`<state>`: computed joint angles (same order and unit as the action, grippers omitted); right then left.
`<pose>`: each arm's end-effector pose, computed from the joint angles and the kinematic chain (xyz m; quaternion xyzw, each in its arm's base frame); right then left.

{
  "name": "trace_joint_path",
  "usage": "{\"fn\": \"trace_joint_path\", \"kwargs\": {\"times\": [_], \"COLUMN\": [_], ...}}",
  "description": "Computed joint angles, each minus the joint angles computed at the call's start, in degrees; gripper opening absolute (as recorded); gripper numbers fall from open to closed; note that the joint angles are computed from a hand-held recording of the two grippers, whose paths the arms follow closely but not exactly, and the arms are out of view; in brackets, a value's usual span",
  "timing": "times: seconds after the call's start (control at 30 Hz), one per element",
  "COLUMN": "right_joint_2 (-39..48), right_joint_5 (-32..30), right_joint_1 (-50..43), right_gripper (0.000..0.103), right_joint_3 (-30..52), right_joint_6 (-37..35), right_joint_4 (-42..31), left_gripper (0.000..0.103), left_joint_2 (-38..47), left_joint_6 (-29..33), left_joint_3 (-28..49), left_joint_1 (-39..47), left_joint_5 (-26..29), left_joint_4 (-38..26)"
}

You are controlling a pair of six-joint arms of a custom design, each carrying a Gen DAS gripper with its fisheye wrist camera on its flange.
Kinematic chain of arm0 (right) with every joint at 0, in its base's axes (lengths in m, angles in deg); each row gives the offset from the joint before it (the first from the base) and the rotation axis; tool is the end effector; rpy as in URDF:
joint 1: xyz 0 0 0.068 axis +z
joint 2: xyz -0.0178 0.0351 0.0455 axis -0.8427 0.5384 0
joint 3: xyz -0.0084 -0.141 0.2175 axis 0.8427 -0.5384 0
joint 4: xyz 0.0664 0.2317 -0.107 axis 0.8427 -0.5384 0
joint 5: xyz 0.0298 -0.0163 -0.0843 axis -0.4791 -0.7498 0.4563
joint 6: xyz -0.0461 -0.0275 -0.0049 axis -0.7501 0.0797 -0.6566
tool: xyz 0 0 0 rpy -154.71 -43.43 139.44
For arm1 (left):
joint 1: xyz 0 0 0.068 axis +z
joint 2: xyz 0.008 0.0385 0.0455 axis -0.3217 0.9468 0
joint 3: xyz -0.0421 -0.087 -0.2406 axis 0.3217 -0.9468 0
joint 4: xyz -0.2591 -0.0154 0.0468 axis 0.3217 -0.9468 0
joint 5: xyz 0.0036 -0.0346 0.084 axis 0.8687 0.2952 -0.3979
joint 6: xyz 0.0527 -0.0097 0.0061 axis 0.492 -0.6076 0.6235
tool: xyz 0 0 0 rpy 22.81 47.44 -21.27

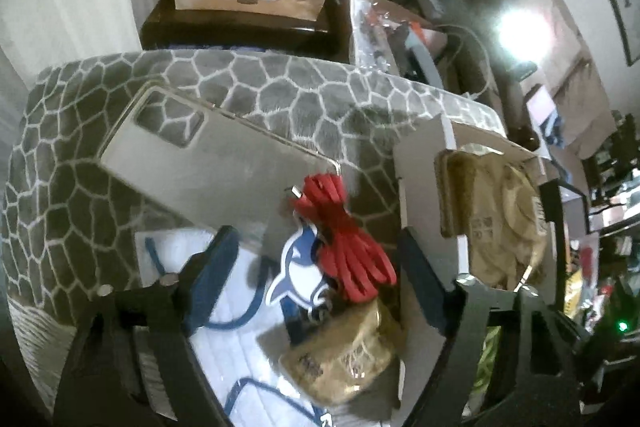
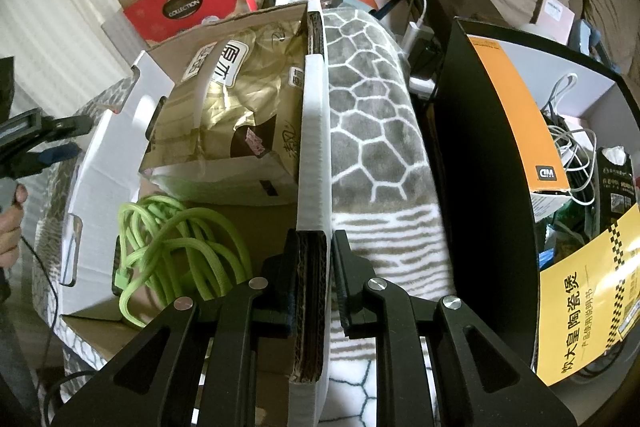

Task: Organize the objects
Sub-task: 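Grasp the bundled red cable with the left gripper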

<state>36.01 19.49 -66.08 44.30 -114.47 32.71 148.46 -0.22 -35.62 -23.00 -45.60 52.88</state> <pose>0.3162 -0.0341 0.1858 -0.2648 0.9364 0.1356 0.1861 0.2445 -0.0192 0.1905 -0.2969 0.9293 -0.0952 0.1982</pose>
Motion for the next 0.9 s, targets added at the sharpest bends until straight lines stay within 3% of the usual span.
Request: {"fn": "trace_joint_path", "kwargs": {"times": [0.1,0.3,0.57,0.9], "right_joint_2": [0.12,0.21,0.49,0.65], "right_joint_5": [0.33,0.19,-0.30,-0.63], "right_joint_1": [0.27,0.38,0.28,0.26], "right_gripper": [0.016,0.016,0.016,0.016], "right_joint_3": [-0.15,-0.31,0.13,0.55], "right_joint_6": [0.21,0.33,0.49,0.56], "right_joint_4": [0.30,0.44,0.16,-0.14], "left_gripper": [0.056,0.049,0.023,0.016], "left_joint_2": [3.17,8.80,5.19,-3.39], "left_joint_6": [-0.22,-0.08,0.48,0.90], "left_joint_3": [1.84,4.64,2.38,2.26], "left_joint_1": [-1.56,-4.02,-1.63,-2.25], "left_joint_5": [-1.72,-3.67,-1.02,-0.11], "left_joint_4": [0.13,-0.16,1.07,-1.73]}}
